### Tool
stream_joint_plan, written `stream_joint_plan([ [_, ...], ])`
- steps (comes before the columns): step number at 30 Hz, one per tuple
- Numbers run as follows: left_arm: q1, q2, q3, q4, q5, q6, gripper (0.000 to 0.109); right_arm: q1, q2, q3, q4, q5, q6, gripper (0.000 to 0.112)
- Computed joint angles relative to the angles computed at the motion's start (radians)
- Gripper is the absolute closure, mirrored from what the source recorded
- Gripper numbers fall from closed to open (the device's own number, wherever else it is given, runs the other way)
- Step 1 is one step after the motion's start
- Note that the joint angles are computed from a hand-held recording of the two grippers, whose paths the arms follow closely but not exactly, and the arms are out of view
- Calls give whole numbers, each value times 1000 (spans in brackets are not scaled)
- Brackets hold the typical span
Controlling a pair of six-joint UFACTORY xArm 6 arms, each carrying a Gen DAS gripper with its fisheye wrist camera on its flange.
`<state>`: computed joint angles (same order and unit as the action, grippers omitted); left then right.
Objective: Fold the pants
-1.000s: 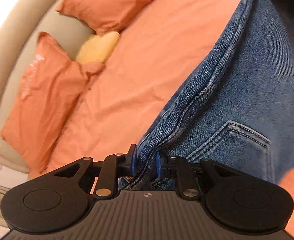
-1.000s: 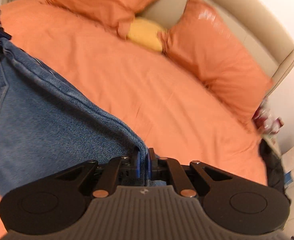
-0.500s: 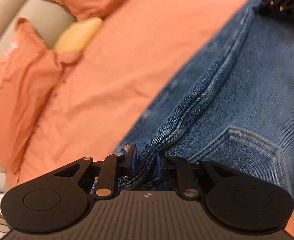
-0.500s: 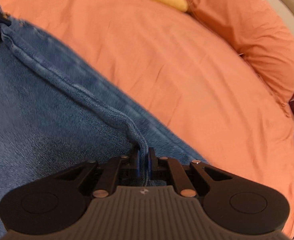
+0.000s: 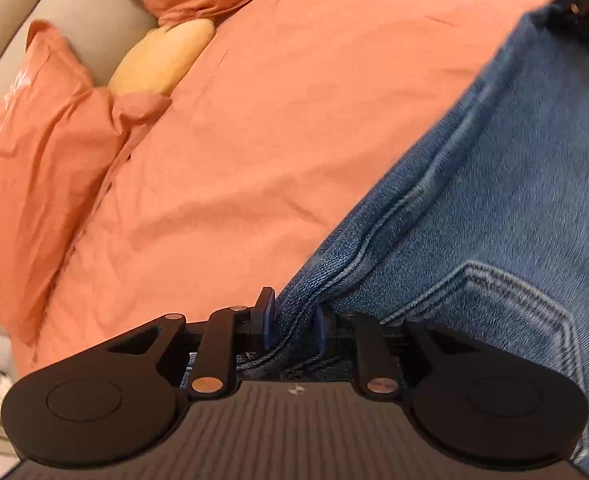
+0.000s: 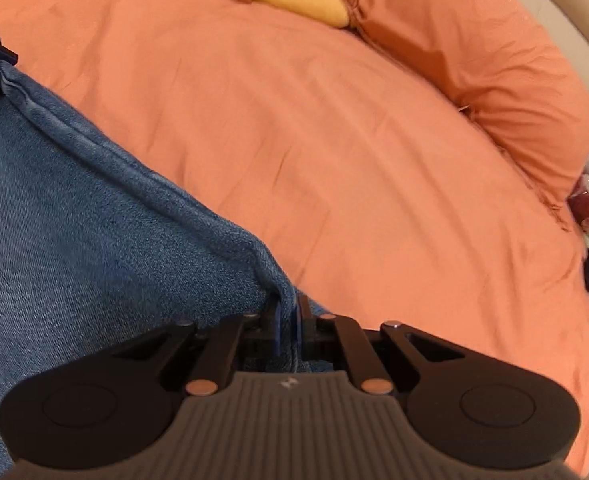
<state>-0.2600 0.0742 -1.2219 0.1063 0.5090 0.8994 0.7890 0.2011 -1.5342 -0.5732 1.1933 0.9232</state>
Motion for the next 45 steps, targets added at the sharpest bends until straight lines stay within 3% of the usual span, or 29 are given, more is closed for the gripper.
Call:
stream_joint_plan([
  [2,2,-14,27,11,-31,2,79,-17,-7,10,15,-22,19,108],
  [3,1,-14,27,18,-38,-1,78,-19,-8,9,14,-16,28,99],
  [4,-1,-14,25,28,-39,-7,77,-19,-13,6,6,-4,40,75],
  [5,-2,-23,29,35,-37,-11,72,-18,-25,11,-4,3,58,60],
  [6,-3,-35,34,34,-31,-12,65,-16,-44,22,-15,5,82,42],
  [7,-4,-61,53,31,-32,-18,37,-15,-66,33,-16,5,100,40],
  [8,-3,-77,62,20,-38,-24,18,-13,-85,36,-6,14,107,40],
  [13,-9,-187,99,-74,11,-25,25,49,-205,82,40,91,164,40],
  [15,-17,-269,147,-112,42,-8,26,108,-245,93,61,160,205,40],
  [19,-61,-434,234,-39,176,-121,37,238,-334,142,114,286,310,42],
  [23,-103,-610,355,-53,254,-151,38,404,-426,216,172,368,497,49],
  [28,-148,-789,477,-64,375,-188,38,571,-492,306,265,391,748,51],
  [31,-150,-869,540,-87,410,-210,38,634,-531,392,329,326,873,51],
  [35,-165,-918,589,-50,433,-303,39,639,-570,492,416,210,952,51],
  [37,-186,-944,612,-13,442,-341,38,637,-587,508,415,202,967,45],
  [42,-241,-972,615,68,474,-460,38,583,-513,463,509,225,792,42],
  [44,-249,-970,608,75,477,-500,38,574,-454,403,519,283,730,53],
  [45,-251,-973,607,76,475,-511,38,575,-431,379,513,302,710,64],
])
